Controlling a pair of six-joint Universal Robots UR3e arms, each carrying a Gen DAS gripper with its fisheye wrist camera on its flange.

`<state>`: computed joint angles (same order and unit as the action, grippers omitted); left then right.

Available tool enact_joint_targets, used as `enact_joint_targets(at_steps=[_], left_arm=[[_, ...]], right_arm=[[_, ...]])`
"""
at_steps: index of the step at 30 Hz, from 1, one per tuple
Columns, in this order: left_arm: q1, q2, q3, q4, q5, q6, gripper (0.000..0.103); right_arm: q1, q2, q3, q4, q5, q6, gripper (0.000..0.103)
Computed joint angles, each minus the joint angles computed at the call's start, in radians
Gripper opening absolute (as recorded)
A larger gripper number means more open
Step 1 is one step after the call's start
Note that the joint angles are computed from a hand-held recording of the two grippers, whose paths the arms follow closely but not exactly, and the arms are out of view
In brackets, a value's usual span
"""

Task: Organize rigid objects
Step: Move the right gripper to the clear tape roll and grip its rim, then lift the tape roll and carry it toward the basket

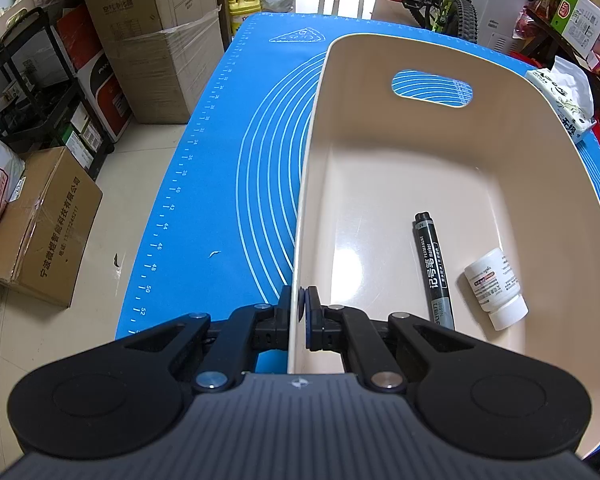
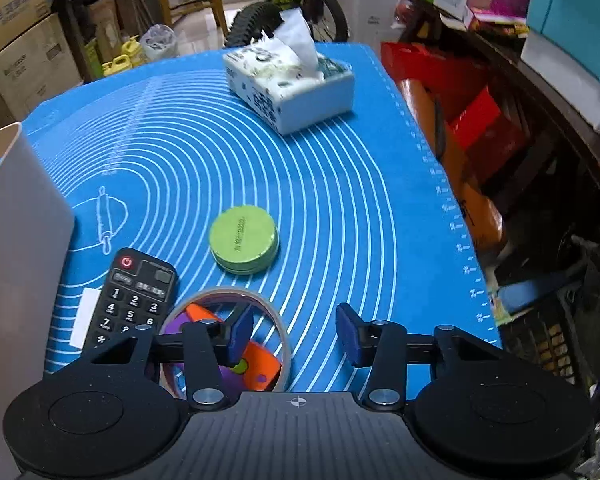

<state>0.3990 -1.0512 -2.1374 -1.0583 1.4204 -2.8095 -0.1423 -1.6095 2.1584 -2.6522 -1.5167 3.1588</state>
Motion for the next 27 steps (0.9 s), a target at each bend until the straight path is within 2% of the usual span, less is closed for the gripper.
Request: enact_joint_targets(at_steps=[7,8,10,11,12,27], left_arm=[[-0.008,-0.002,0.004,0.0,0.004,-0.004,0.007],[-0.008,-0.002,0.004,0.0,0.004,-0.004,0.007],[-0.008,-0.002,0.004,0.0,0.004,-0.004,0.007],[-0.008,-0.002,0.004,0.0,0.004,-0.004,0.007],[-0.008,-0.002,0.004,0.0,0.004,-0.004,0.007],[-0.015,-0.007,0.01,-0.002,0.007,-0.012,0.007]], right_arm=[[0.011,0.072,-0.02,-0.009,-0.013,-0.001,0.046],[0.012,0.073,-0.019,-0.014,-0.01,-0.003,0.039],[0.014,0.073,-0.02,-0.013,-0.001,-0.007,0.033],[0.014,0.071,-0.018,-0.015,0.004,-0.008,0.023],[0.01,0.067,-0.015,-0.011,0.019,-0.008,0.02],[0.001,-0.076,0.048,-0.04,0.025,0.019,0.016]])
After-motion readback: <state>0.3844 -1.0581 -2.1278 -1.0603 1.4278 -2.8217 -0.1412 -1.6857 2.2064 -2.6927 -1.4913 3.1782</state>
